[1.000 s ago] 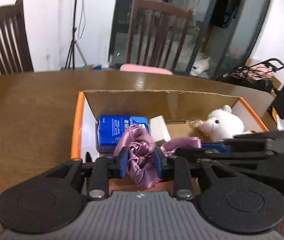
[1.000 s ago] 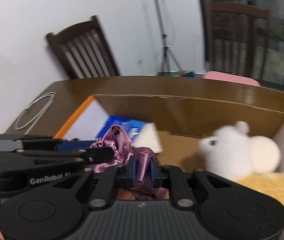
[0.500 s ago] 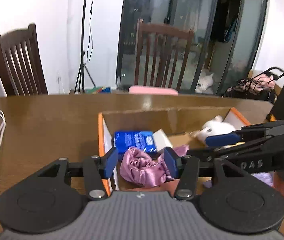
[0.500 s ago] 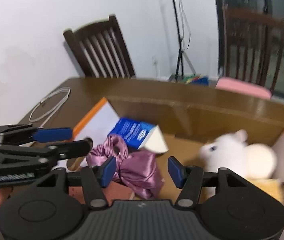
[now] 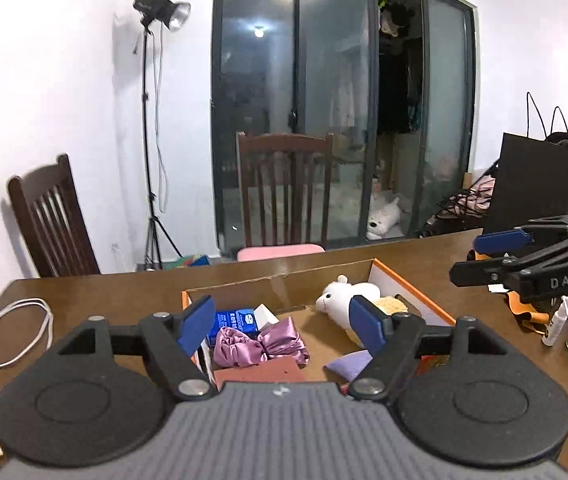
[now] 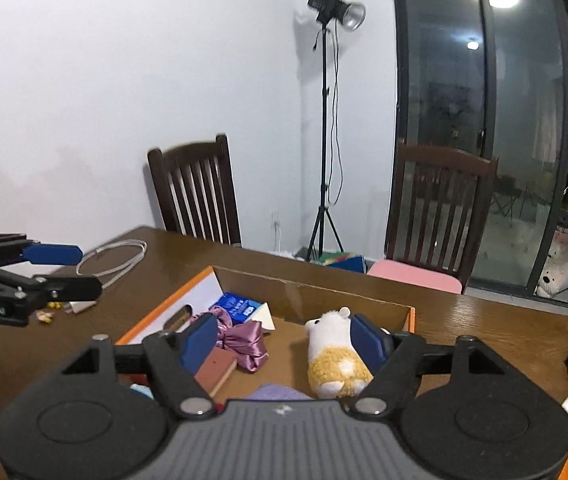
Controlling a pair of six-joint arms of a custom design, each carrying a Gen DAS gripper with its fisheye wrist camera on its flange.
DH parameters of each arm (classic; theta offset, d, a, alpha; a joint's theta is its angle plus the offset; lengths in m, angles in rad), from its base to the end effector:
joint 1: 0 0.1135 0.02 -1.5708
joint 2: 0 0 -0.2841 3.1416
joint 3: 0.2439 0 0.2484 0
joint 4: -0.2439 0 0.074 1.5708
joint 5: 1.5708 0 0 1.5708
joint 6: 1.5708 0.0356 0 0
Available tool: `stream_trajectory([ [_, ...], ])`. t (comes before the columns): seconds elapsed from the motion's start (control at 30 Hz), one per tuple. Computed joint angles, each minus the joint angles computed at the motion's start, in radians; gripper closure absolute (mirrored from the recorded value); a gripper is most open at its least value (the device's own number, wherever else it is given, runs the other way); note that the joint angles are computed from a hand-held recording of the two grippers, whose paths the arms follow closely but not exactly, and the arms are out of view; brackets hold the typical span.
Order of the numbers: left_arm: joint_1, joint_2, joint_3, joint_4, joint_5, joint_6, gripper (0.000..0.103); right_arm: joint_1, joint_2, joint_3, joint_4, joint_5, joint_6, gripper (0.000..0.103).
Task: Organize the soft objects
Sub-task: 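Withdraw both grippers from the box toward the lavender scrunchie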
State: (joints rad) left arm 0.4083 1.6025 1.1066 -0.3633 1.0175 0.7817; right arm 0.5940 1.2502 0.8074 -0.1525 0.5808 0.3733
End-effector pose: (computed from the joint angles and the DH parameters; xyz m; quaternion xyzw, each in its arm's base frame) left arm 0.3150 0.1033 0.2653 0.3187 0.7729 -0.2076 0.5079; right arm 0.2263 0.1293 0.2759 0.0402 0.8560 -0.0151 0.5151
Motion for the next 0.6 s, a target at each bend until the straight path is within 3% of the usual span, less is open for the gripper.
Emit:
stream_trajectory([
  [0.1, 0.080, -0.066, -0.096, -0.047, 0.087, 0.080, 0.019, 0.129, -0.066, -0.069, -0.015, 0.142, 0.079, 0.026],
  [0.17, 0.150, -0.033, -0.085, -0.257, 0.150, 0.288, 0.017, 0.233, -0.097, -0.127, -0.025, 0.221, 0.158, 0.024],
  [0.33, 0.335, 0.081, -0.107, -0.635, 0.120, 0.743, 0.017, 0.504, -0.026, -0.243, -0.091, 0.370, 0.492, 0.024],
  [0.43, 0.441, 0.160, -0.103, -0.792, 0.068, 0.931, 0.017, 0.640, 0.005, -0.308, -0.098, 0.368, 0.719, 0.024],
  [0.6, 0.428, 0.150, -0.127, -0.718, 0.047, 0.864, 0.017, 0.720, -0.010, -0.366, -0.113, 0.370, 0.866, 0.024],
])
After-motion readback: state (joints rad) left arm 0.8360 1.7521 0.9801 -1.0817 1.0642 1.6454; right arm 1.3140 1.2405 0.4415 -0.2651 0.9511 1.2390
